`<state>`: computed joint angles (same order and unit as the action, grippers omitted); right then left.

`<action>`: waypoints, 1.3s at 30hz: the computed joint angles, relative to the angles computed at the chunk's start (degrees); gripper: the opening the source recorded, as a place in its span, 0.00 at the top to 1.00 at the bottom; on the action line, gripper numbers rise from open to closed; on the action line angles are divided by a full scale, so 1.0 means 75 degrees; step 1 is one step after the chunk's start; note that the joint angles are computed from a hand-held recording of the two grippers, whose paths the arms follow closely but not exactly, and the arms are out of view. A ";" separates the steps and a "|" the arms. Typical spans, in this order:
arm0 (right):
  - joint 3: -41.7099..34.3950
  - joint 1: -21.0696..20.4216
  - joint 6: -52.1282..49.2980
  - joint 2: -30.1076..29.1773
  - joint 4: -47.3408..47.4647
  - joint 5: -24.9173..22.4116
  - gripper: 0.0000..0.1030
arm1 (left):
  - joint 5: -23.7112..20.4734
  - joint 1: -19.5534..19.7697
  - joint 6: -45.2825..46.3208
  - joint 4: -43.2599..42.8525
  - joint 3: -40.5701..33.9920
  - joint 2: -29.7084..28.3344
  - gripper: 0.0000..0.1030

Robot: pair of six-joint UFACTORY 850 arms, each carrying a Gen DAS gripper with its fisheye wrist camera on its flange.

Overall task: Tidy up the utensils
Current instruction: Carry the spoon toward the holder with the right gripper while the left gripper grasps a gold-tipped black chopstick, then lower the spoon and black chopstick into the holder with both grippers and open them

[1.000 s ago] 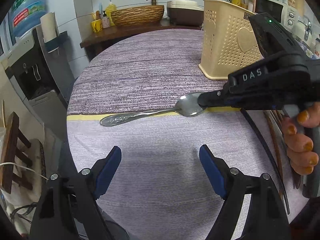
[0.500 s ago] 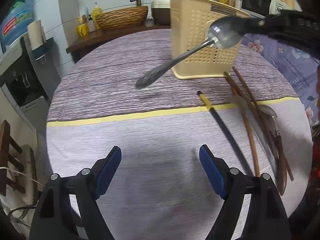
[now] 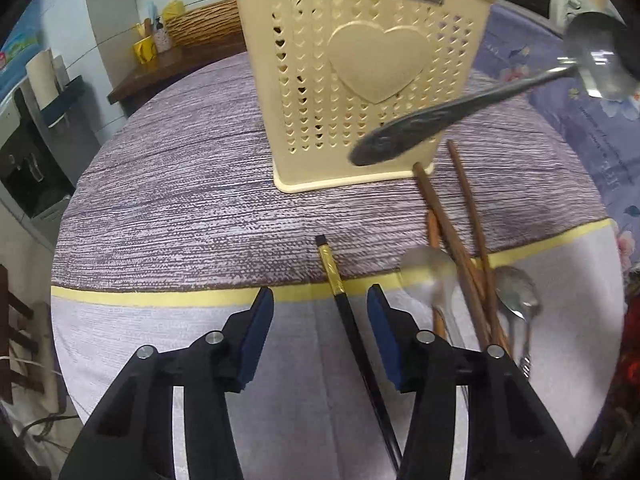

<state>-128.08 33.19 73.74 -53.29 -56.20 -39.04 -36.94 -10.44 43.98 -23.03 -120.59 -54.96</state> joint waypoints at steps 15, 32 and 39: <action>0.1067 0.0019 0.0077 0.0731 -0.0761 0.0344 0.97 | -0.0318 -0.0182 -0.0905 0.0700 -0.0685 -0.0415 0.91; 0.0805 0.0013 -0.1097 0.0723 -0.0148 0.0373 0.97 | -0.0337 0.0284 0.0443 -0.1405 -0.0560 -0.0106 0.92; 0.0265 -0.0111 -0.2213 0.0699 0.0168 0.0264 0.97 | -0.0115 0.0704 0.2262 -0.3522 0.0506 0.1047 0.92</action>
<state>-126.09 32.36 57.14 -48.04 -54.94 -37.07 -37.80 -5.16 60.94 -49.44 -116.80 -47.11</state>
